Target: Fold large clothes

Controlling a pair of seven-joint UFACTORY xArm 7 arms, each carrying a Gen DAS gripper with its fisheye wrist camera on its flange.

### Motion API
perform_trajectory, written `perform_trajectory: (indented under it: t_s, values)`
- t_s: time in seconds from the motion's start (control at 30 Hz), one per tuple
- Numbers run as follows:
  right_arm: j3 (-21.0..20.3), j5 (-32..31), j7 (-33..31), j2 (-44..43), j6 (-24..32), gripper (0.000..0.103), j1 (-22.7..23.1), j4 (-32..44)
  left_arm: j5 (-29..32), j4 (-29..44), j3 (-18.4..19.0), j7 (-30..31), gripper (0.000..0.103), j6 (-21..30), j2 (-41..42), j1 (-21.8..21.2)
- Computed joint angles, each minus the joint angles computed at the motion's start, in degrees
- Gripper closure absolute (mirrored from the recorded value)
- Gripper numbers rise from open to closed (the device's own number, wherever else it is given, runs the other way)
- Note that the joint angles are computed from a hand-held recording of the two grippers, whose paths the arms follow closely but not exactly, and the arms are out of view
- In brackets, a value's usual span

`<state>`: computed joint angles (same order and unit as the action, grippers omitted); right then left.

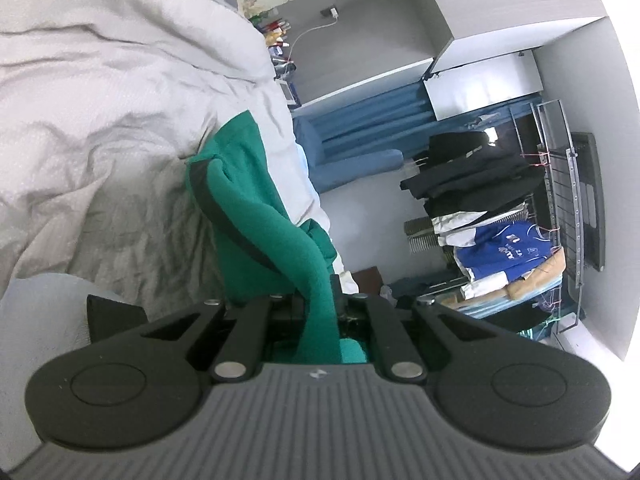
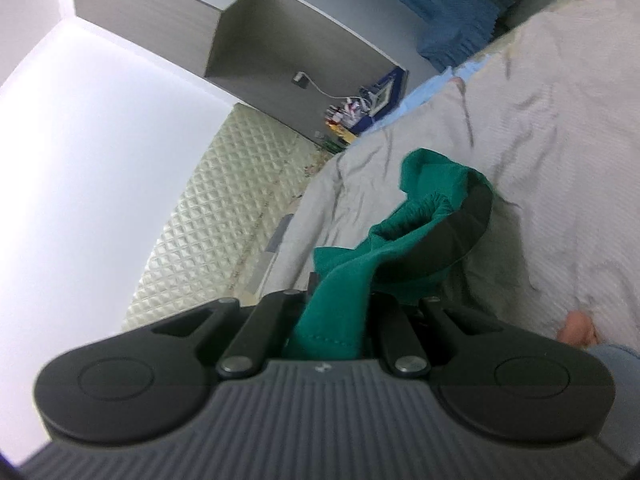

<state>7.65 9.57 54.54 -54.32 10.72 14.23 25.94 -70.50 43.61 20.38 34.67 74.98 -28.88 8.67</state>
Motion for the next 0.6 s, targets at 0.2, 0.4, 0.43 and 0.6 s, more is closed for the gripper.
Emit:
perform_trajectory:
  t_s: [0.2, 0.4, 0.43, 0.6]
  values:
    - [-3.4, 1.22, -0.27, 7.42, -4.66, 0.093, 0.14, 2.51, -7.83, 6.28, -3.05, 1.33, 0.094, -3.43, 9.34, -2.48]
    - [-8.16, 2.51, -3.42, 23.26, -6.1, 0.092, -0.03, 15.19, -14.65, 22.76, -10.17, -1.81, 0.094, -10.07, 23.79, -3.42]
    - [-8.75, 3.05, -3.76, 26.14, -6.05, 0.092, -0.19, 17.56, -15.06, 26.05, -11.67, -2.15, 0.093, -12.1, 26.55, -3.48]
    - [-8.65, 4.23, -3.48, 41.4, -4.88, 0.092, -4.74, 30.28, -12.2, 43.97, -18.68, -7.91, 0.093, -24.45, 41.7, -4.77]
